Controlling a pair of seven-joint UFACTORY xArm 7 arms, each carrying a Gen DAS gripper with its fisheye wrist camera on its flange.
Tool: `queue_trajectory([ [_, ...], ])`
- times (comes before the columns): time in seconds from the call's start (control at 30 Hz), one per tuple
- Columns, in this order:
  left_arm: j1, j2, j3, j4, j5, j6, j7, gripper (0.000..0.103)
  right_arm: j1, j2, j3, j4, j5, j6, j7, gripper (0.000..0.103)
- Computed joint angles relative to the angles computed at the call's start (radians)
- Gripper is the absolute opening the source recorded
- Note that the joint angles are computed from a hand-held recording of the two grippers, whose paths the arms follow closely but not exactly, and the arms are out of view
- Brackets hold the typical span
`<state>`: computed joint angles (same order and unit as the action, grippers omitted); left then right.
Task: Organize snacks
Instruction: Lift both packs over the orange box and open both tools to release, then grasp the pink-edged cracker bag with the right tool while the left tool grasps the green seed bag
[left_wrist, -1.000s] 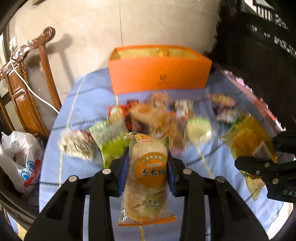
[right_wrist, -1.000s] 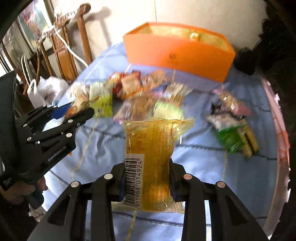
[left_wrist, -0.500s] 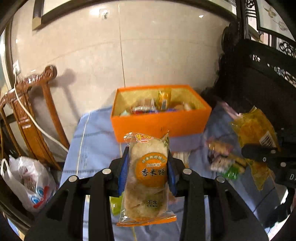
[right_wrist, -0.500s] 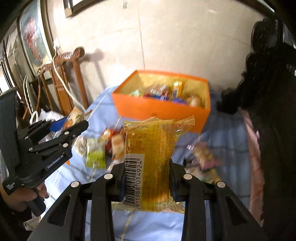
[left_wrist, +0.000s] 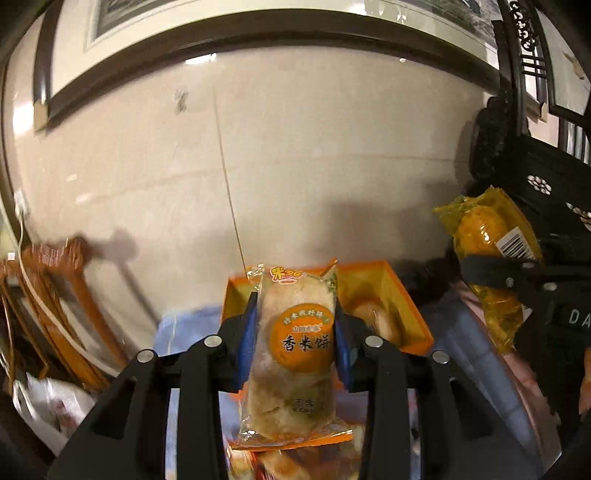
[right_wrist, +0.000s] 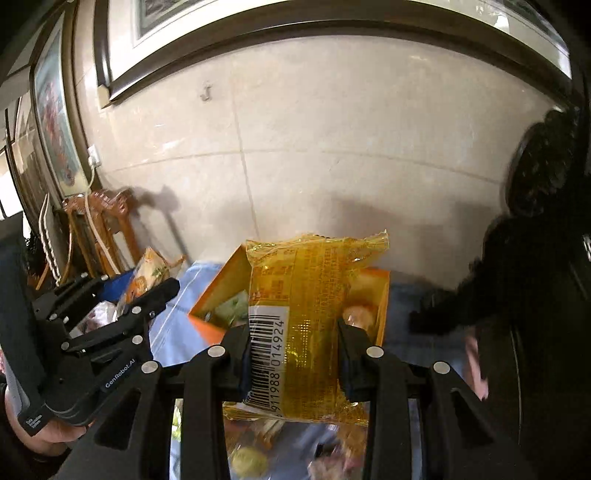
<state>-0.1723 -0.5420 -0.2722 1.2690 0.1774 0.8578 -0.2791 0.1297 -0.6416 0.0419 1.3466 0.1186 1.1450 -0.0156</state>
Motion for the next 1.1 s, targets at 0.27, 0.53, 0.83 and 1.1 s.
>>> queue_trajectory([
  [0.27, -0.026, 0.3, 0.035, 0.153, 0.003, -0.029, 0.004, 0.086, -0.019, 0.232, -0.024, 0.074, 0.004, 0.0, -0.017, 0.046],
  [0.53, -0.049, 0.127, 0.124, -0.119, -0.059, -0.075, 0.108, 0.092, -0.085, 0.021, -0.061, -0.195, -0.062, -0.008, -0.09, 0.074],
  [0.83, -0.058, -0.296, 0.205, -0.596, -0.195, 0.057, 0.239, 0.094, -0.084, -0.283, 0.018, -0.639, -0.144, 0.113, -0.089, 0.076],
  [1.1, -0.002, -0.489, 0.193, -0.718, -0.232, 0.149, 0.228, 0.094, -0.072, -0.195, 0.012, -0.598, -0.134, 0.078, -0.045, 0.081],
])
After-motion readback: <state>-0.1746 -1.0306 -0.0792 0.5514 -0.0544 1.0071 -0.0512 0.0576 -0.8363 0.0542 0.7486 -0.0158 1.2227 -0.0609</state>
